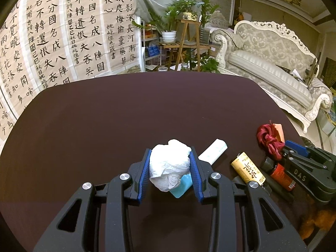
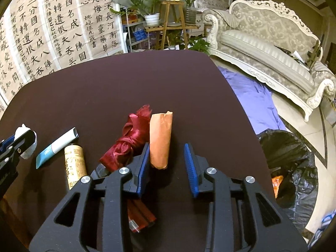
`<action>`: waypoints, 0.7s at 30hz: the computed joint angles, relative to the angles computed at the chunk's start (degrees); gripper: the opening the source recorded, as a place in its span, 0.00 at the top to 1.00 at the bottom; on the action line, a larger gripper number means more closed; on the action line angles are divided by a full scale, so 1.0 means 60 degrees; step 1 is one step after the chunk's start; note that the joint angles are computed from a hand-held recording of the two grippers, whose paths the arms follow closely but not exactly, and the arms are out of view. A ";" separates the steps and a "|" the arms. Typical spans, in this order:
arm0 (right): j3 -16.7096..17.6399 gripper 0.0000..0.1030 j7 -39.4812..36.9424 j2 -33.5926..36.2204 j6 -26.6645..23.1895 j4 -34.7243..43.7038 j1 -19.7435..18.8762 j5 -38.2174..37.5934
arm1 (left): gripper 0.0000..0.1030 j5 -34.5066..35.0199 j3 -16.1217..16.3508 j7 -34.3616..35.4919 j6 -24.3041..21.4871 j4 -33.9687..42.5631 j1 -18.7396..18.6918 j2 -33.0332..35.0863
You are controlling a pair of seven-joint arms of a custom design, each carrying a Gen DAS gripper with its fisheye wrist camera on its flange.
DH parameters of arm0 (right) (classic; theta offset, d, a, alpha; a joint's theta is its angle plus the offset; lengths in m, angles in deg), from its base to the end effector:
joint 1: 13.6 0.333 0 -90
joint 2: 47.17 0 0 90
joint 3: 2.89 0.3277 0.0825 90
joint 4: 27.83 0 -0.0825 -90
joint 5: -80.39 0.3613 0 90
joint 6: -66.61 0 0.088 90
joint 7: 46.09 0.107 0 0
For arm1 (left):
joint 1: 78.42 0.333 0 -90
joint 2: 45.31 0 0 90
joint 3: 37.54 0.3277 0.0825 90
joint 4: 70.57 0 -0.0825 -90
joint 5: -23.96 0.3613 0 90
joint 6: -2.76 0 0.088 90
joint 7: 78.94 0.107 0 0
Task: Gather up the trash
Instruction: 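Grasp the orange foam cylinder with the right tool while the left tool holds the tissue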
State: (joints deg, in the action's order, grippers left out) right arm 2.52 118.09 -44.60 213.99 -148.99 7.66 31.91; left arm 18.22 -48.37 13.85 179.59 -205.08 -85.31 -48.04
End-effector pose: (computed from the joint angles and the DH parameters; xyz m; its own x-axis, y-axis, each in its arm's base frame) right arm 0.4986 0.2636 0.4575 -0.1973 -0.9803 0.0075 -0.7524 0.1465 -0.6422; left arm 0.5060 -0.1543 0.4711 -0.2730 -0.9615 0.0313 -0.6864 0.1719 -0.7066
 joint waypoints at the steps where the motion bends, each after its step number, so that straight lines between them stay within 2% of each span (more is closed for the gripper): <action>1: -0.0004 0.77 -0.0070 0.0034 0.0034 0.0057 -0.0007 0.0028 | 0.65 -0.0011 -0.0004 0.0014 -0.0001 0.0002 -0.0012 0.0010; 3: -0.0008 0.84 -0.0104 0.0054 0.0078 0.0097 -0.0002 0.0053 | 0.65 -0.0094 -0.0003 0.0094 -0.0028 0.0024 -0.0053 0.0044; 21: 0.0025 0.85 0.0718 -0.0496 0.0379 -0.0378 -0.0196 -0.0390 | 0.65 -0.0262 -0.0027 0.0278 -0.0073 0.0037 -0.0204 0.0027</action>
State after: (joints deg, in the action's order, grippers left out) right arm 2.67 122.40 -47.57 216.26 -151.25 6.48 29.57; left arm 16.65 -48.53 15.52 179.16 -204.86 -86.54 -47.88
